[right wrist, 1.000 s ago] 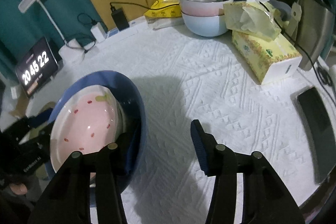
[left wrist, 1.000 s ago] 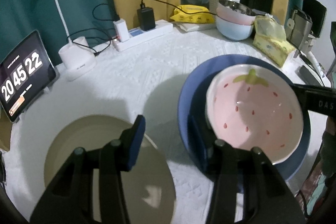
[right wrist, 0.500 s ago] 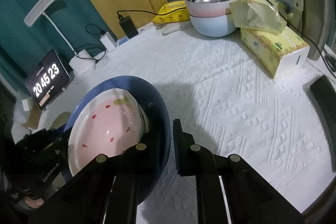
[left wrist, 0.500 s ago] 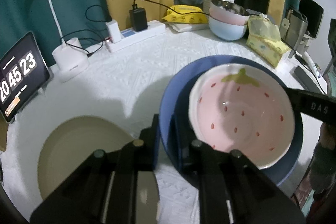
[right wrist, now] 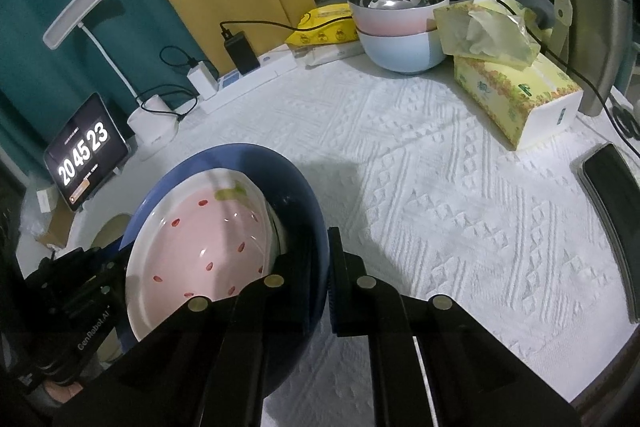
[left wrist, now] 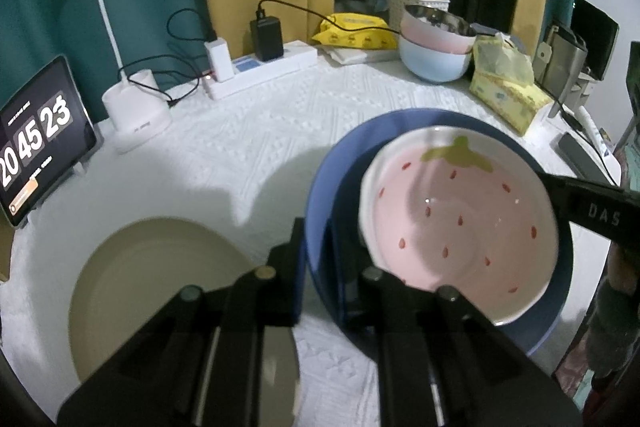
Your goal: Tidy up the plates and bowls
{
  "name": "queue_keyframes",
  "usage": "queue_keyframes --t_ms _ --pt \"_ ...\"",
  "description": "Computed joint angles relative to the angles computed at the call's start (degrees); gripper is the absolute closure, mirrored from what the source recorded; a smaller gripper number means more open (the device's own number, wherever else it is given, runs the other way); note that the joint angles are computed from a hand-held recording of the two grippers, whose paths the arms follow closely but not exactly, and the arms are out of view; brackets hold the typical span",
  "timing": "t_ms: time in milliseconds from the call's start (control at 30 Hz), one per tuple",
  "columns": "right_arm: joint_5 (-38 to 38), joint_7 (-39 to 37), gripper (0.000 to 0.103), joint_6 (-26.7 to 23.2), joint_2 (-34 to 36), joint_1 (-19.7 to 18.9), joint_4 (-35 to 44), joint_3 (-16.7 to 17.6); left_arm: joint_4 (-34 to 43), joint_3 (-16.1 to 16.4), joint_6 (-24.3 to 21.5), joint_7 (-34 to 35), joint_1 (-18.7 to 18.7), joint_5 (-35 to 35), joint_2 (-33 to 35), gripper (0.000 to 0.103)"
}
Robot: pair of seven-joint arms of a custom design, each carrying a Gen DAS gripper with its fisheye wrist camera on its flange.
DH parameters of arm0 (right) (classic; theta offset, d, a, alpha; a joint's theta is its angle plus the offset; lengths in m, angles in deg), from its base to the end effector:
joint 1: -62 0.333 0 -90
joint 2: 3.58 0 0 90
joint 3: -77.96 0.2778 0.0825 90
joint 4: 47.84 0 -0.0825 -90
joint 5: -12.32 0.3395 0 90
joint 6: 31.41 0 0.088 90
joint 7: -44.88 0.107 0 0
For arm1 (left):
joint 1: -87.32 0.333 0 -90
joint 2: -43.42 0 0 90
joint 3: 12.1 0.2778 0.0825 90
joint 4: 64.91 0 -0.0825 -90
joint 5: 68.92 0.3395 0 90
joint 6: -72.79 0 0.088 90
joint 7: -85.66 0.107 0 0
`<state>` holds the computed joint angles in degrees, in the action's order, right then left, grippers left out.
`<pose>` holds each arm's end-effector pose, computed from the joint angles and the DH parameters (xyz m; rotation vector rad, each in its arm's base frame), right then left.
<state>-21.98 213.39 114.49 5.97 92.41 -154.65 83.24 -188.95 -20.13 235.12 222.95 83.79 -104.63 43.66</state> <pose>0.4819 0.3516 0.4652 -1.4600 2.0640 -0.4255 0.5355 -0.0789 0.4494 -1.3431 2.2474 -0.8555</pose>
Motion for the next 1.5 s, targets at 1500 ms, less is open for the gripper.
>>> queue_keyframes --t_ms 1500 --pt "-6.85 2.37 0.096 -9.20 -2.32 2.21 7.12 2.67 -1.51 4.86 -5.07 9.61 -1.84 -11.95 -8.42 0.093"
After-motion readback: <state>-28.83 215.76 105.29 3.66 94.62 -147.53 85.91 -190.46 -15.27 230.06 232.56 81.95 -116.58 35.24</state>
